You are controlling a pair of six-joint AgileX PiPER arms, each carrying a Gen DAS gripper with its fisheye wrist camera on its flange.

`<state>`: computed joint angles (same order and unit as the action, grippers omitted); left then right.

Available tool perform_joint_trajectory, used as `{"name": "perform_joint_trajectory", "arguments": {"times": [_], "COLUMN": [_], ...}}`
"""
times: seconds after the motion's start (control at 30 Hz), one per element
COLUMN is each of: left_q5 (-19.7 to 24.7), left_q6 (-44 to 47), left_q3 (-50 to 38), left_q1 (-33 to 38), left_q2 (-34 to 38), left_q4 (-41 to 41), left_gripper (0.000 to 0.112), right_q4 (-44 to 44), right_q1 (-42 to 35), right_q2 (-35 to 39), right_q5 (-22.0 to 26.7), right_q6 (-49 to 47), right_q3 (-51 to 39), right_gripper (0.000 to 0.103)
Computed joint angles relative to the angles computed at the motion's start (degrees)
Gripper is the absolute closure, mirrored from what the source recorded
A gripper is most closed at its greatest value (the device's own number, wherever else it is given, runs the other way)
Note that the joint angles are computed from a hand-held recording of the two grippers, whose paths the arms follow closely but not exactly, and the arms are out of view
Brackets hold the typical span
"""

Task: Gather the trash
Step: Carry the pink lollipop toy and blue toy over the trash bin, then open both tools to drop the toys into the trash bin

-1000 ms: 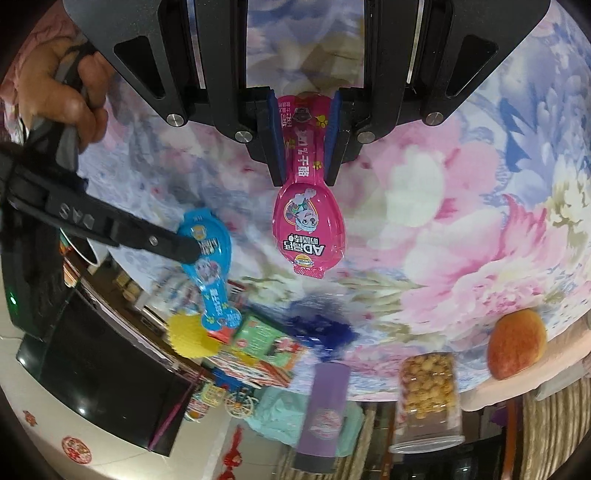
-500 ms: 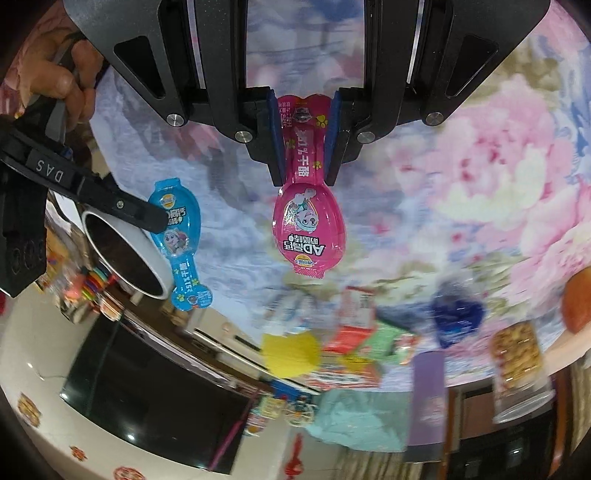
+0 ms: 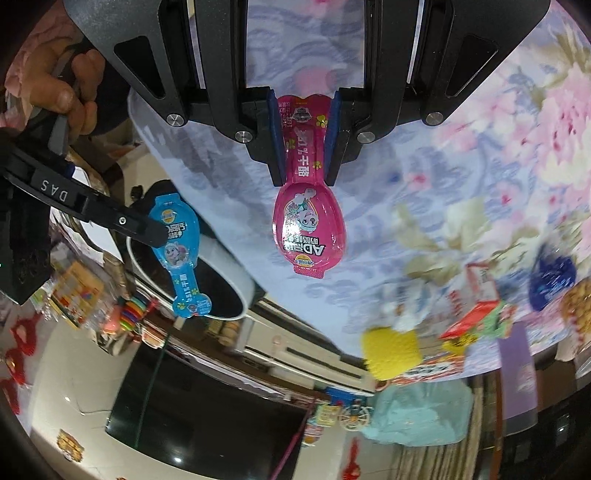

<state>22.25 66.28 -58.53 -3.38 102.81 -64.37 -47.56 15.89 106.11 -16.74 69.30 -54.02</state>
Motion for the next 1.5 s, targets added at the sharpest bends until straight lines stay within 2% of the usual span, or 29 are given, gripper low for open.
{"name": "perform_joint_trajectory", "arguments": {"times": [0.2,0.43,0.77,1.2,1.5], "left_q5": [-0.21,-0.47,0.58,6.01,9.35], "left_q6": [-4.97,-12.56,-23.46,-37.61,-41.06], "left_q3": [-3.47,-8.55,-19.01,-33.12,-39.63], "left_q1": [-4.21,-8.97,-14.40,-18.21,-18.78], "left_q2": [1.16,3.51,8.64,16.68,20.49], "left_q4": [3.82,10.46,21.20,35.97,37.92], "left_gripper": [0.094,0.094,0.094,0.094,0.093], "right_q4": [2.28,0.09,-5.13,-16.59,-25.26], "right_q1": [-3.05,-8.68,-14.10,-17.69,-18.53], "right_q2": [-1.46,-3.18,-2.42,1.57,3.61], "right_q5": [-1.17,-3.15,-2.60,-1.09,-0.26], "right_q6": [-2.46,-1.66,2.30,12.05,20.31], "right_q3": [2.00,4.52,2.27,-3.80,-7.59], "right_gripper": [0.087,0.087,0.088,0.089,0.089]}}
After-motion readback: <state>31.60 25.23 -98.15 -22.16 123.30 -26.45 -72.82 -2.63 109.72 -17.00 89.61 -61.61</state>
